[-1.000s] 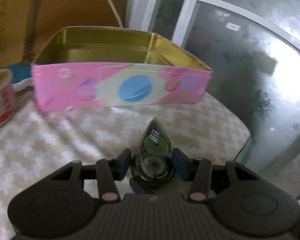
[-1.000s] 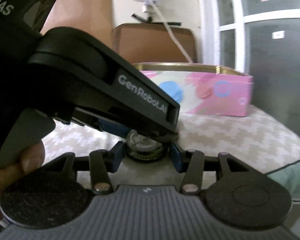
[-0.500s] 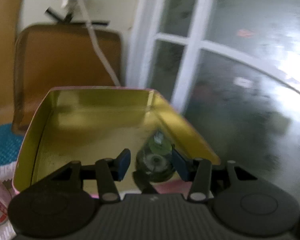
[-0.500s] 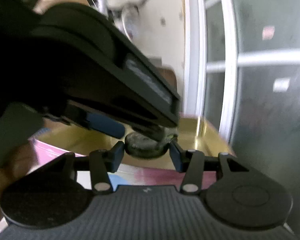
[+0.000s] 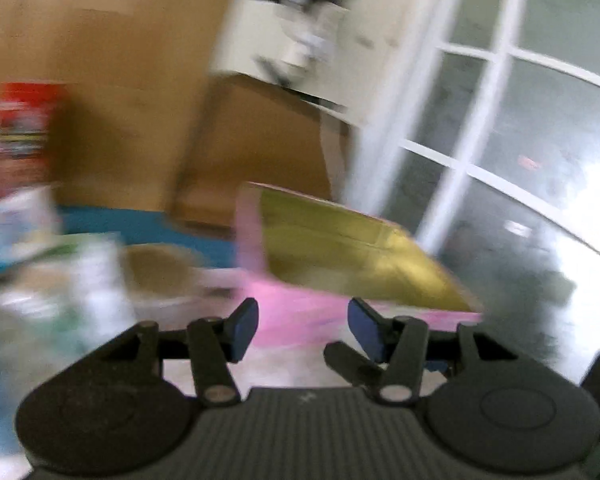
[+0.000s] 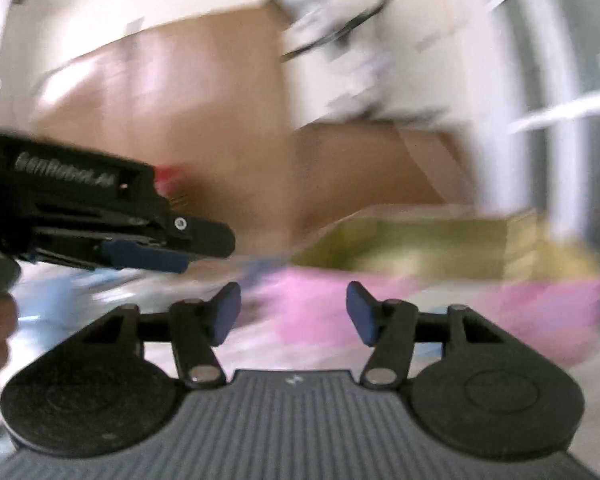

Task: Organize soft objects
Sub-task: 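Grasp the white barcode card pack with the left tool, then lower the card pack into the pink tin and release it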

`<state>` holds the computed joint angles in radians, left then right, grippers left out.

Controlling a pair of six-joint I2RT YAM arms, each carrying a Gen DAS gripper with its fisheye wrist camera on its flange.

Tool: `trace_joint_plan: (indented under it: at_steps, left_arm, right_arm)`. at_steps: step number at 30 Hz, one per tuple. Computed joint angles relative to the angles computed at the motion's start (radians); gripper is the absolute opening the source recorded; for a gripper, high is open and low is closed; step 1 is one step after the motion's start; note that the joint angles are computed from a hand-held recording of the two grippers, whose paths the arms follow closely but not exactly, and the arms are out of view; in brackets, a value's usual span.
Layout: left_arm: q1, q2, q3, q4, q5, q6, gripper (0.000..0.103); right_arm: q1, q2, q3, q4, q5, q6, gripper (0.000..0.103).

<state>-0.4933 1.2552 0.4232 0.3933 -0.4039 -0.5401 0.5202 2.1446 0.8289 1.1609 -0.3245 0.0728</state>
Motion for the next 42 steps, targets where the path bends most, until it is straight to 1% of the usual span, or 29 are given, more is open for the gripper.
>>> trace_joint_plan:
  at_steps: [2, 3, 5, 6, 8, 11, 12, 13, 14, 15, 16, 18, 19, 21, 23, 24, 25, 26, 27, 28, 29, 30, 31, 33, 35, 37, 40, 41, 42]
  left_arm:
    - [0.016, -0.134, -0.074, -0.128, -0.070, -0.042, 0.051]
    - [0.028, -0.203, -0.109, -0.194, -0.090, -0.067, 0.049]
    - [0.047, -0.334, -0.169, -0.277, -0.132, -0.126, 0.051]
    - [0.088, -0.406, -0.192, -0.321, -0.089, -0.135, 0.050]
    - [0.156, -0.535, -0.227, -0.397, -0.025, -0.150, 0.050]
    - [0.156, -0.649, -0.252, -0.463, -0.053, -0.131, 0.050]
    - [0.129, -0.684, -0.262, -0.487, -0.080, -0.140, 0.051]
    - [0.108, -0.745, -0.278, -0.529, -0.096, -0.147, 0.051]
    - [0.117, -0.755, -0.279, -0.532, -0.084, -0.140, 0.051]
    - [0.121, -0.744, -0.274, -0.523, -0.077, -0.135, 0.051]
    - [0.082, -0.746, -0.270, -0.540, -0.109, -0.151, 0.051]
    - [0.081, -0.736, -0.276, -0.524, -0.098, -0.145, 0.051]
    - [0.071, -0.740, -0.283, -0.521, -0.090, -0.147, 0.052]
    - [0.070, -0.700, -0.287, -0.472, -0.049, -0.135, 0.053]
    - [0.052, -0.619, -0.281, -0.404, -0.028, -0.120, 0.055]
    - [0.038, -0.561, -0.274, -0.358, -0.021, -0.115, 0.055]
    - [0.022, -0.501, -0.266, -0.314, -0.016, -0.114, 0.056]
    - [0.016, -0.428, -0.252, -0.264, 0.004, -0.111, 0.056]
    - [0.013, -0.340, -0.231, -0.210, 0.031, -0.108, 0.056]
    - [0.006, -0.262, -0.212, -0.165, 0.050, -0.113, 0.056]
    - [0.000, -0.178, -0.187, -0.119, 0.077, -0.116, 0.056]
    - [-0.003, -0.102, -0.153, -0.092, 0.109, -0.117, 0.056]
    - [-0.010, -0.029, -0.113, -0.076, 0.138, -0.117, 0.056]
    - [-0.025, 0.082, -0.032, -0.079, 0.189, -0.113, 0.056]
    - [-0.051, 0.181, 0.046, -0.078, 0.235, -0.101, 0.056]
    - [-0.067, 0.253, 0.122, -0.108, 0.267, -0.095, 0.056]
    - [-0.075, 0.336, 0.221, -0.174, 0.318, -0.107, 0.056]
    - [-0.087, 0.349, 0.240, -0.185, 0.304, -0.109, 0.056]
    - [-0.091, 0.364, 0.266, -0.205, 0.314, -0.109, 0.056]
  right_arm:
    - [0.044, -0.006, 0.095, -0.175, -0.076, 0.009, 0.057]
    - [0.070, 0.000, 0.160, -0.266, -0.083, 0.011, 0.057]
    - [0.118, 0.042, 0.308, -0.433, -0.081, -0.012, 0.056]
    - [0.137, 0.061, 0.352, -0.475, -0.084, -0.020, 0.056]
    - [0.177, 0.111, 0.472, -0.590, -0.032, 0.003, 0.056]
    - [0.196, 0.165, 0.563, -0.647, -0.009, 0.052, 0.054]
    - [0.213, 0.177, 0.567, -0.639, 0.010, 0.069, 0.045]
    - [0.211, 0.200, 0.614, -0.673, -0.002, 0.086, 0.026]
    - [0.211, 0.210, 0.629, -0.690, -0.023, 0.106, 0.015]
    - [0.208, 0.216, 0.615, -0.684, -0.064, 0.144, 0.014]
    - [0.200, 0.210, 0.595, -0.670, -0.093, 0.175, 0.014]
    - [0.179, 0.152, 0.467, -0.610, -0.137, 0.178, 0.014]
    - [0.157, 0.132, 0.417, -0.586, -0.181, 0.180, 0.014]
    - [0.083, 0.098, 0.322, -0.575, -0.338, 0.219, 0.014]
    - [-0.007, 0.085, 0.257, -0.588, -0.494, 0.255, 0.014]
    - [-0.053, 0.076, 0.214, -0.564, -0.545, 0.266, 0.014]
    - [-0.097, 0.060, 0.166, -0.529, -0.565, 0.268, 0.014]
    - [-0.140, 0.034, 0.106, -0.483, -0.552, 0.259, 0.016]
    - [-0.177, 0.001, 0.038, -0.424, -0.500, 0.239, 0.023]
    - [-0.204, -0.029, -0.022, -0.373, -0.427, 0.215, 0.034]
    - [-0.226, -0.060, -0.090, -0.310, -0.326, 0.187, 0.042]
    - [-0.244, -0.081, -0.144, -0.253, -0.247, 0.157, 0.062]
    - [-0.259, -0.092, -0.189, -0.195, -0.197, 0.139, 0.070]
    - [-0.275, -0.104, -0.274, -0.082, -0.138, 0.090, 0.071]
    - [-0.265, -0.099, -0.333, 0.003, -0.126, 0.014, 0.072]
    - [-0.241, -0.084, -0.357, 0.039, -0.117, -0.055, 0.073]
    - [-0.182, -0.037, -0.355, 0.085, -0.068, -0.153, 0.073]
    - [-0.169, -0.023, -0.351, 0.104, -0.063, -0.183, 0.073]
    - [-0.161, -0.010, -0.344, 0.112, -0.064, -0.212, 0.074]
